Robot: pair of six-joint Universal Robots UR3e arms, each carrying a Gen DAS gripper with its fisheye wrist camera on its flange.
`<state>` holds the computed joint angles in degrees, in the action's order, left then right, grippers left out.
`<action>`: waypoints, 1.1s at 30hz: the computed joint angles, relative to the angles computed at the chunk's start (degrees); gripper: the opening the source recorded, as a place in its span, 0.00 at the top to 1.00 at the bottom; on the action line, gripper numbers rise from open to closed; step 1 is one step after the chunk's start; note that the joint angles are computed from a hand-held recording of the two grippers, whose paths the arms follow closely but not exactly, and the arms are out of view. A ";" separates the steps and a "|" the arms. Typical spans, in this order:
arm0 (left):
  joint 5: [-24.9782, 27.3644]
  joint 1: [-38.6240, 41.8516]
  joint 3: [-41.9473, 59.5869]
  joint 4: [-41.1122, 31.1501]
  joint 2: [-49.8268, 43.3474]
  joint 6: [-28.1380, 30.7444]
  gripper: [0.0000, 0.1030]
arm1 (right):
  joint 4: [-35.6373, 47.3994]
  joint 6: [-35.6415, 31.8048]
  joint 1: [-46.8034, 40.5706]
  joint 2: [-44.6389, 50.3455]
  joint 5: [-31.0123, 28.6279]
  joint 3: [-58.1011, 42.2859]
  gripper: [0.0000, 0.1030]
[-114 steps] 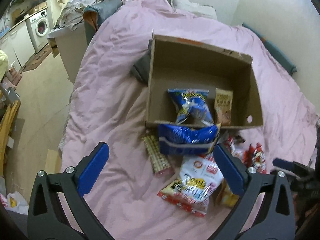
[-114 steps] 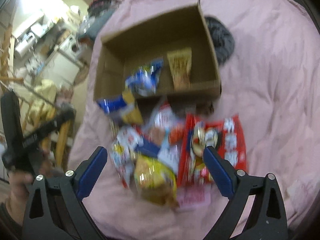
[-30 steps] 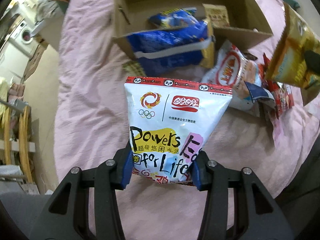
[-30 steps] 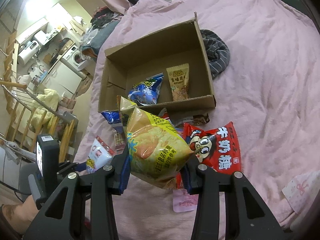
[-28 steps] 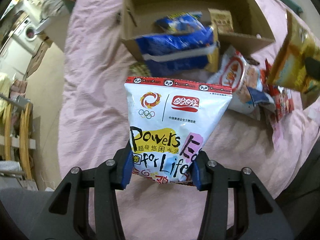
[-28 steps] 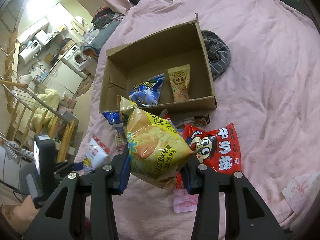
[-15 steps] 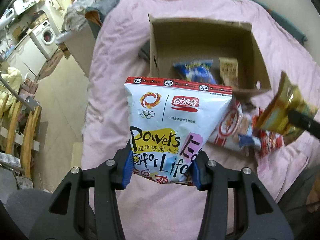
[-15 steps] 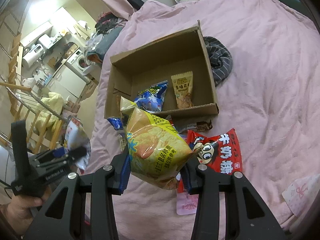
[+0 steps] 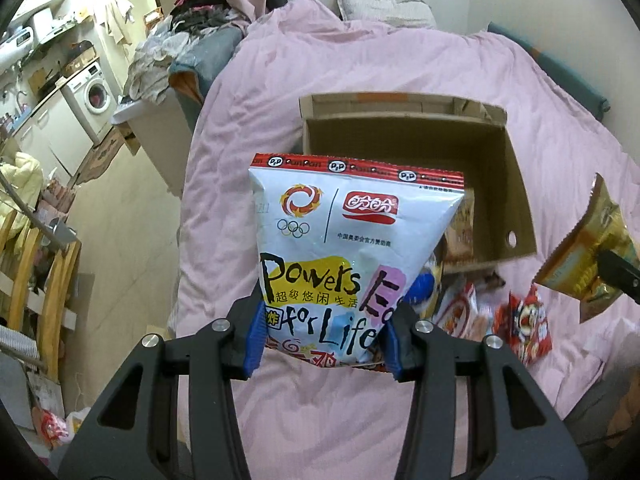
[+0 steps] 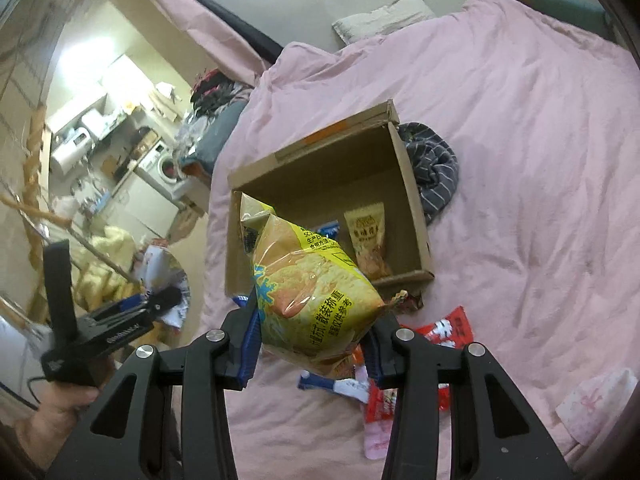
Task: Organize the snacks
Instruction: 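Lower both bags into the box and open both grippers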
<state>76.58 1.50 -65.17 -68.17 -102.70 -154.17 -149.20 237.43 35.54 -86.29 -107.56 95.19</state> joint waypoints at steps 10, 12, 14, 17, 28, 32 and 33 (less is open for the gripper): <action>-1.40 -1.80 16.35 -3.27 -11.47 -3.16 0.58 | 3.93 -5.00 -7.31 4.57 4.87 -8.02 0.57; -1.32 -2.43 19.46 -4.10 -14.03 -3.73 0.58 | 5.30 -6.17 -8.57 6.21 5.93 -10.39 0.57; -1.02 -3.15 22.44 -4.87 -16.43 -4.40 0.58 | 6.14 -7.33 -9.82 7.76 7.22 -12.30 0.57; -0.39 -4.54 27.81 -6.35 -20.81 -5.61 0.58 | 7.60 -9.35 -11.21 10.45 8.29 -15.40 0.57; 0.57 -7.83 33.78 -2.85 -30.38 -8.17 0.58 | -0.55 -9.38 -16.62 13.42 14.79 -8.72 0.57; 1.38 -8.33 39.48 -3.44 -34.66 -9.83 0.58 | 2.31 -10.90 -16.39 16.12 14.07 -11.34 0.57; 1.39 -8.38 38.95 -2.47 -34.60 -9.97 0.58 | 3.03 -11.23 -16.26 16.76 14.01 -12.04 0.57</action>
<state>77.97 -6.88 -26.22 -70.64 -137.30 -164.14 -146.16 226.20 19.28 -69.53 -93.55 83.15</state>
